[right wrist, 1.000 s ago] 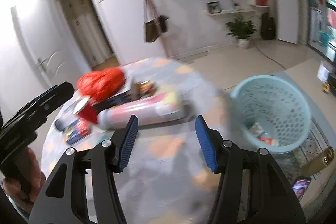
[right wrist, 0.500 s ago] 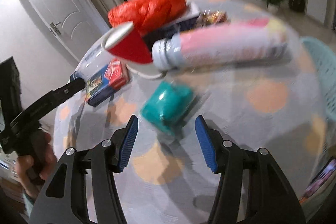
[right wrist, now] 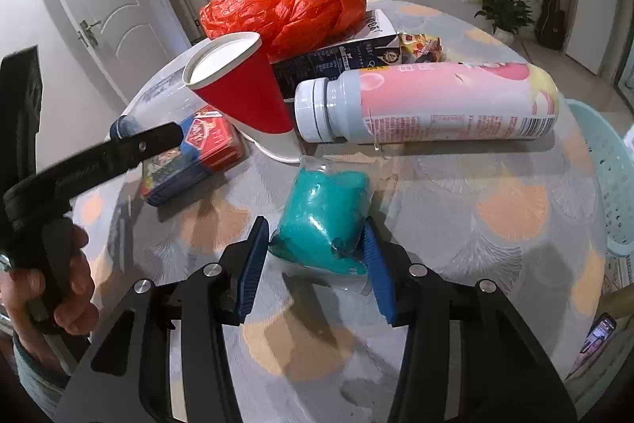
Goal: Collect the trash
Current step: 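Grasp the teal bag with the right tool while the left tool grasps the tiger-print card box, then carry both items over the blue basket and open both tools to drop them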
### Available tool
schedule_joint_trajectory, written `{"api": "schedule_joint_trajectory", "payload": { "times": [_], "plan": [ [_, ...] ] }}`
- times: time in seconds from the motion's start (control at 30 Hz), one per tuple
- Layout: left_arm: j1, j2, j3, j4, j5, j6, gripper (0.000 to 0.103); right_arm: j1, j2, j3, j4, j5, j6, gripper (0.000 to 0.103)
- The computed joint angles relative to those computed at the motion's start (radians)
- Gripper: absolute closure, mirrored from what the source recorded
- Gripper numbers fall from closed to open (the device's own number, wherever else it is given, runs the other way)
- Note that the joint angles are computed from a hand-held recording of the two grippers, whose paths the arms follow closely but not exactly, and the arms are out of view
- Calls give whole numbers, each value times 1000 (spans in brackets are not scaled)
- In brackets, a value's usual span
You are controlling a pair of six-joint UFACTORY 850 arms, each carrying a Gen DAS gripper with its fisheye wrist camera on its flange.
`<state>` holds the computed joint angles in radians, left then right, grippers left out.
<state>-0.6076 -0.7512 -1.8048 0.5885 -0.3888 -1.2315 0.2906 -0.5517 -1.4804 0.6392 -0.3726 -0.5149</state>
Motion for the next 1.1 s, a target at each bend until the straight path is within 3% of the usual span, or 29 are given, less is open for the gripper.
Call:
{"api": "schedule_joint_trajectory", "payload": {
  "times": [0.17, 0.3, 0.4, 0.5, 0.63, 0.7, 0.77, 0.9, 1.03, 1.1],
  "plan": [
    [-32, 43, 74, -11, 61, 55, 39, -22, 19, 20, -8, 16, -5, 64],
    [-49, 41, 68, -24, 49, 114, 38, -39, 27, 29, -3, 21, -11, 64],
    [-65, 19, 29, 109, -46, 26, 28, -41, 40, 42, 15, 34, -31, 64],
    [-55, -25, -45, -26, -77, 197, 23, -46, 57, 60, 71, 45, -99, 65],
    [-43, -95, -151, -166, -140, 360, 23, -55, 87, 88, 199, 56, -247, 65],
    [-45, -132, -205, -186, -199, 379, 34, -57, 100, 96, 233, 67, -295, 65],
    [-57, -156, -247, -125, -255, 347, 42, -58, 115, 110, 264, 82, -335, 65],
    [-68, -122, -202, -69, -228, 266, 43, -73, 143, 129, 371, 93, -450, 65],
    [-85, 13, -16, 124, -83, 7, 43, -87, 163, 137, 461, 106, -542, 65],
    [-97, 57, 19, 255, -56, -124, 43, -100, 167, 129, 500, 104, -576, 65]
  ]
}}
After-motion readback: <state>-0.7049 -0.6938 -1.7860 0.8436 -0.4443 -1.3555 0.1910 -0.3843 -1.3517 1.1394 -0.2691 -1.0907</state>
